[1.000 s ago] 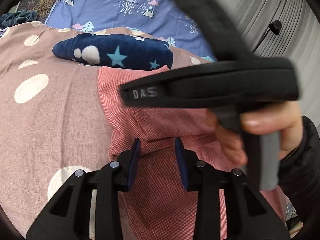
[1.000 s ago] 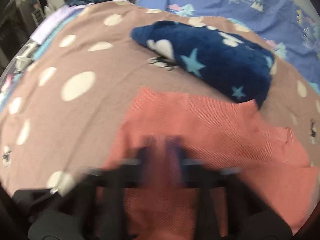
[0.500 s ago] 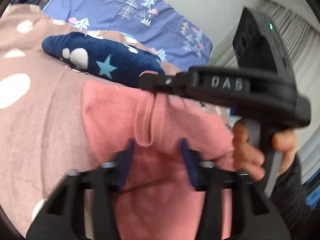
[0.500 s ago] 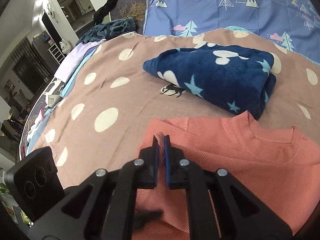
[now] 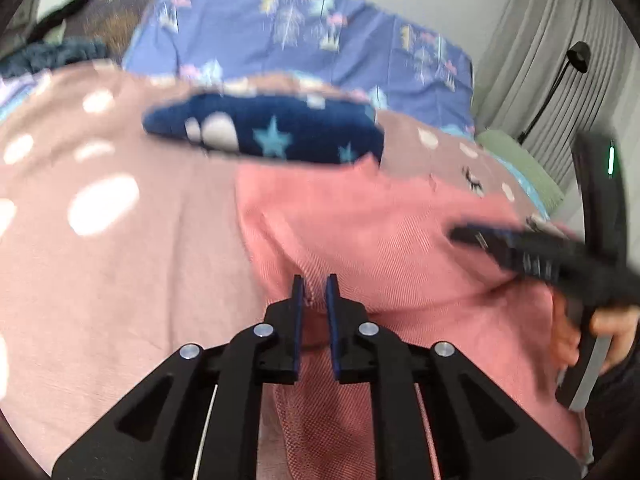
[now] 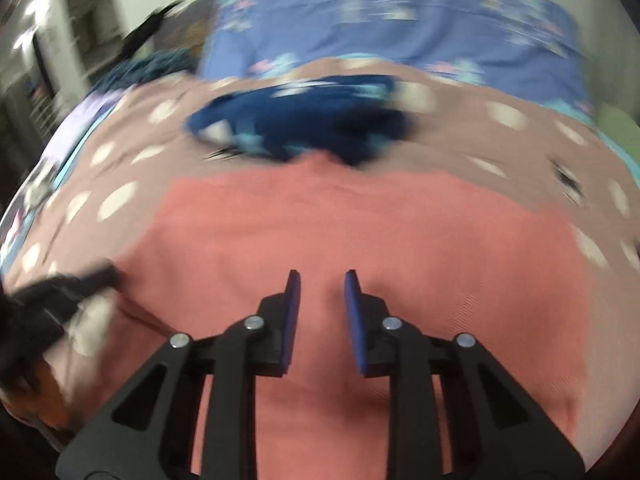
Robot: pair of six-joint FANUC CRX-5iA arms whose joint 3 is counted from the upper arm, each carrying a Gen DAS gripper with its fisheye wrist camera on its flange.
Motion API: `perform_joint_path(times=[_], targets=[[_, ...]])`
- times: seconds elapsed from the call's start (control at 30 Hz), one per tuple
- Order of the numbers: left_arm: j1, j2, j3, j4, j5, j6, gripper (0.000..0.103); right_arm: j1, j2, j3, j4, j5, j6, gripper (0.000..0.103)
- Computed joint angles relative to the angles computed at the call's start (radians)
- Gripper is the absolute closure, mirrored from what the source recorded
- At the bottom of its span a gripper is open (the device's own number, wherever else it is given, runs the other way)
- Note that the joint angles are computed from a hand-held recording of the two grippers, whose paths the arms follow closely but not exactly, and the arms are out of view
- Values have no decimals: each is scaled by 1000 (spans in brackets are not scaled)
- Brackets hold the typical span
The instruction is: Fold small clothes
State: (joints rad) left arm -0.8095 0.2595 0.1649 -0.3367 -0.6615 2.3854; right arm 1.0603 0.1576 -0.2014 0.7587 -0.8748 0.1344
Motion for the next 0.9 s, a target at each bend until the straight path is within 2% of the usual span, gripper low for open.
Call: perform_joint_path(times=[0.07,0.1,0.13,0.17,0.2,0.23,0.27,0.33,0.43,0.5,0.57,0.63,0.67,0.7,0.73,0.77,0.83,0.87,0.9], targets=[[-8,-6,0,-1,41,-15,93,1,-87,-136,71,2,-190,79],[-1,8,0,55,74,-71,92,-3,-102,-160,50,-17,-225,83],[5,34,15,107,70,-119,92,-12,-107,-171,19,-17,-229,89],[12,66,41,147,41,-155,91,-28,-125,-209,18,36,-248,89],[14,125,107,162,-36,-170,91,-40,-149,-259,54,95,-286,90],[9,171,156,144,-96,-156,91,-41,-155,-269,66,102,-285,90],[5,186,167,126,-103,-135,92,-32,-153,-258,58,79,-261,90],[20,167,138,163,-70,-155,91,-20,-155,-243,55,40,-219,90],[44,141,63,231,15,-185,90,-40,-205,-282,133,32,-331,87],[44,142,60,239,21,-186,90,-81,-223,-277,147,29,-347,87],[43,142,70,226,8,-185,89,-135,-204,-224,114,0,-297,80],[34,146,86,202,-9,-179,86,-185,-153,-139,1,-32,-153,44],[35,147,90,200,-13,-186,84,-216,-117,-93,-85,-33,-56,45],[27,148,92,189,-15,-178,84,-232,-97,-73,-118,-39,-11,65],[21,153,98,180,-19,-170,83,-244,-51,-58,-99,-98,-13,72],[16,154,100,172,-20,-163,83,-250,-34,-86,-28,-124,-67,72],[13,153,98,168,-20,-160,83,-270,-79,-169,32,-67,-225,74],[14,152,97,169,-20,-162,83,-276,-113,-210,54,-27,-296,76],[14,152,97,171,-19,-162,83,-270,-130,-227,74,-29,-329,83]])
